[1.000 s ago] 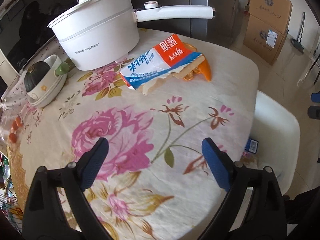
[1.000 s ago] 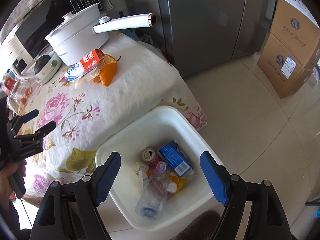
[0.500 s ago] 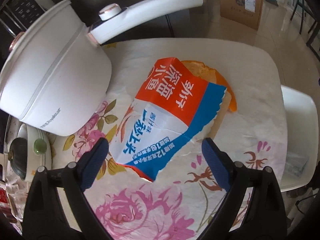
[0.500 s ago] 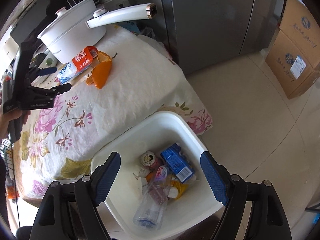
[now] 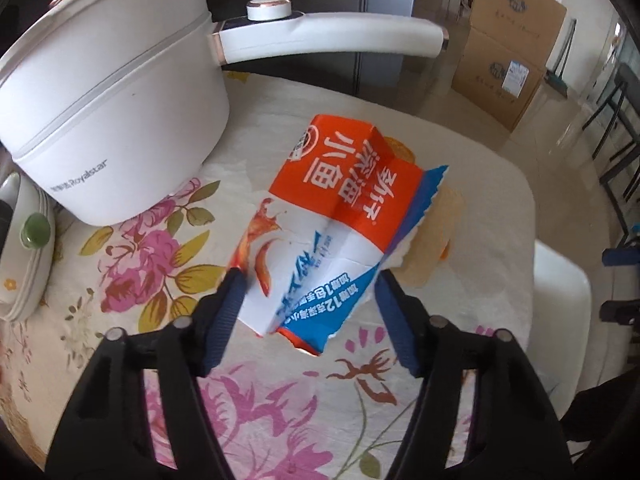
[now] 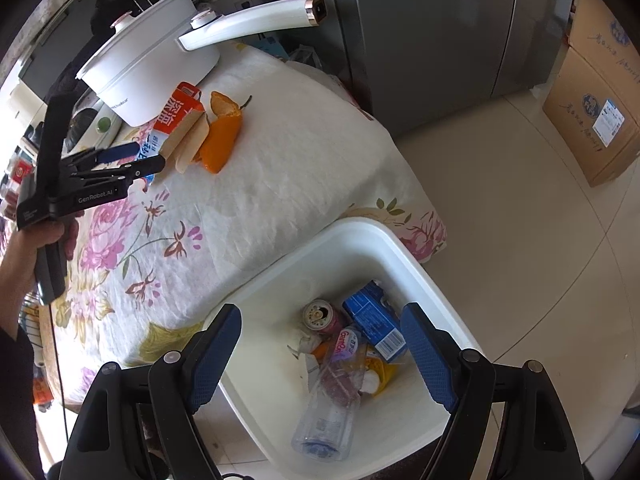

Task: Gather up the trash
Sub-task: 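Grasp the orange-and-white milk carton with the left tool while the right tool reaches for the orange peel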

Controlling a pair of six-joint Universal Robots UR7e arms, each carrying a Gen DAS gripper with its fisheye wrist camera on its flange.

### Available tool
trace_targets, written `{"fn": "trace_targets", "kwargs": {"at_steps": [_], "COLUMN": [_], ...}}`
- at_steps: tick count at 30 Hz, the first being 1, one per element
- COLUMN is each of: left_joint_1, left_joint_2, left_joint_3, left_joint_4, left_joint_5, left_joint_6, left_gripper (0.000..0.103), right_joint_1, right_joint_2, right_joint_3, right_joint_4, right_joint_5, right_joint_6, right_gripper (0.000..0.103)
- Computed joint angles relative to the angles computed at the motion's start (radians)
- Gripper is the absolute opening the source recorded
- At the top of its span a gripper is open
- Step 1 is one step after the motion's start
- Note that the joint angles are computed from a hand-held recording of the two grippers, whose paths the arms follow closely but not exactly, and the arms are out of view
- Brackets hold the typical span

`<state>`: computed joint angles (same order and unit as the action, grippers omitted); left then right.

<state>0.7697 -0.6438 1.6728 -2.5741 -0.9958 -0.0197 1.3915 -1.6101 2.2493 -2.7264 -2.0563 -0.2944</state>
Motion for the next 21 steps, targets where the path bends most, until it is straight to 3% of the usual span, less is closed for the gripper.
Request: {"fn": "trace_targets", "kwargs": {"at_steps": [2, 3, 5, 6, 7, 9, 10, 14, 21], "left_joint_1": [0.004, 0.004, -0.003, -0.007, -0.008, -0.013, -0.017, -0.025, 0.057], "left_joint_2": [-0.012, -0.012, -0.012, -0.018, -0.029, -0.047, -0.057, -0.063, 0.028], "left_joint_3": [0.003, -0.004, 0.005, 0.015, 0.026, 0.043, 0.049, 0.024, -0.117], "left_joint_4": [0.039, 0.081, 0.098, 0.089, 0.071, 0.021, -0.002, -0.049, 0.008], "left_joint_5": [-0.033, -0.041, -0.025, -0.025, -0.046, -0.068, -0.068, -0.015, -0.006], "left_joint_6": [-0.069, -0.098, -0.099, -0.097, -0.094, -0.066, -0.043, 0.05, 0.041], "left_gripper": [0.013, 0.004, 0.005, 0.014, 0.034, 0.06, 0.066, 0.084, 0.085], "right_joint_1": [0.007, 0.009, 0.015, 0.016, 0.017, 0.02, 0.021, 0.009, -0.045], "right_joint_2": [0.004, 0.006, 0.007, 0.006, 0.001, -0.005, -0.009, -0.032, -0.086], "right_joint_3": [0.0, -0.003, -0.001, 0.0, 0.002, 0.005, 0.007, 0.012, 0.007], "right_joint_4": [-0.007, -0.007, -0.008, -0.003, 0.005, 0.014, 0.02, 0.058, 0.106], "right_joint_5": [-0.002, -0.001, 0.0, 0.005, 0.013, 0.018, 0.019, 0.038, 0.084], "right_joint_6": [0.01, 0.013, 0.027, 0.031, 0.031, 0.023, 0.015, -0.015, -0.049], "right_gripper": [0.083, 0.083, 0.083, 0.083, 0.083, 0.083, 0.083, 0.083, 0.083]}}
